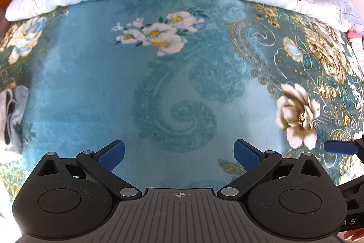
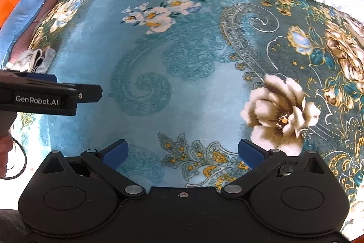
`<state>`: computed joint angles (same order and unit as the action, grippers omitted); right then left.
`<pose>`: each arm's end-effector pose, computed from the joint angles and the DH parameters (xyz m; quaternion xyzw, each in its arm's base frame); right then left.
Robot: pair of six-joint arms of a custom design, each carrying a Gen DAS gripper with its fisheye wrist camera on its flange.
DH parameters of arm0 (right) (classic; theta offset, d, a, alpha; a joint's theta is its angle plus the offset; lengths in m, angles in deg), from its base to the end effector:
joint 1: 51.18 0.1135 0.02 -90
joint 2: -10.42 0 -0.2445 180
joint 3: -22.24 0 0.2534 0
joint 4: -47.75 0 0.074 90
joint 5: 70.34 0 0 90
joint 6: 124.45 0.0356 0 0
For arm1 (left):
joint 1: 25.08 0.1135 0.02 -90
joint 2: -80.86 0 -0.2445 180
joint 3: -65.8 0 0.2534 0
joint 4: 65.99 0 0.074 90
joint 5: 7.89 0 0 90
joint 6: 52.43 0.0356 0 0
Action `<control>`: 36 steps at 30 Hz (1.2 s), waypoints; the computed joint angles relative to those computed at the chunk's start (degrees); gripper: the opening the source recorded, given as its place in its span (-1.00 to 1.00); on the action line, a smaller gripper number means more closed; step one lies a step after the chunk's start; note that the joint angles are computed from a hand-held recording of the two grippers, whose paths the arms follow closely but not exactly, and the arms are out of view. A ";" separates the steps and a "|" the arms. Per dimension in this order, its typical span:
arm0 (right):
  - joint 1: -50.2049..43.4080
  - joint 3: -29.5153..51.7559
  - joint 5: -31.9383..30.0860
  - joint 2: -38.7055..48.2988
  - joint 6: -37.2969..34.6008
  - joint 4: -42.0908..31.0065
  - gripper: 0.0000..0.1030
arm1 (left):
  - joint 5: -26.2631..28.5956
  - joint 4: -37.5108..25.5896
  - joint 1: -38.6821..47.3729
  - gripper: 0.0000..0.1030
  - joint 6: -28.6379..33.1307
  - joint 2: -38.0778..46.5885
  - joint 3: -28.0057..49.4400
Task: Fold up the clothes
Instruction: 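Move both grippers toward the clothes pile on the bed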
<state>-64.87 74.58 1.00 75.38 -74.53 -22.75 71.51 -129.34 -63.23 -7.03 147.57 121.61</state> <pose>0.1744 -0.0308 0.1727 -0.2343 0.9568 0.1176 0.1260 0.1627 -0.1195 0.1853 -0.0681 0.9841 -0.0215 0.1629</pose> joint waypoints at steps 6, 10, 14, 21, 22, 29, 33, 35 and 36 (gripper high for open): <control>0.10 0.39 -0.52 -0.22 1.13 0.31 0.98 | 2.75 -0.98 5.19 1.00 5.48 0.11 1.43; 1.45 1.83 -1.03 0.93 3.24 1.58 0.98 | 3.06 -0.54 8.29 1.00 8.22 -0.08 1.57; 7.20 0.74 0.82 -2.58 11.46 3.97 0.98 | 3.92 1.13 12.52 1.00 12.56 1.25 2.39; 8.65 5.89 0.01 4.99 14.97 9.81 0.98 | 4.63 5.82 20.09 1.00 22.95 4.61 5.43; 9.42 5.93 0.07 5.24 16.69 10.87 0.98 | 4.21 6.93 21.41 1.00 25.11 6.00 6.72; 8.43 11.83 -4.55 17.53 18.77 16.58 0.98 | 0.97 15.08 28.09 1.00 28.67 21.24 21.25; 8.27 16.30 -4.02 23.60 16.05 19.01 0.98 | -0.15 19.16 31.76 1.00 31.80 31.98 33.73; 7.41 17.93 -4.89 25.61 16.32 20.86 0.98 | -2.74 19.84 32.72 0.99 34.09 38.44 41.59; 6.75 18.88 -4.89 26.88 16.51 21.49 0.98 | -4.45 20.30 33.09 1.00 34.54 41.82 45.48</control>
<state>-58.12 93.46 -3.89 102.26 -58.02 -1.26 67.06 -109.04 -30.14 27.51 189.39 167.09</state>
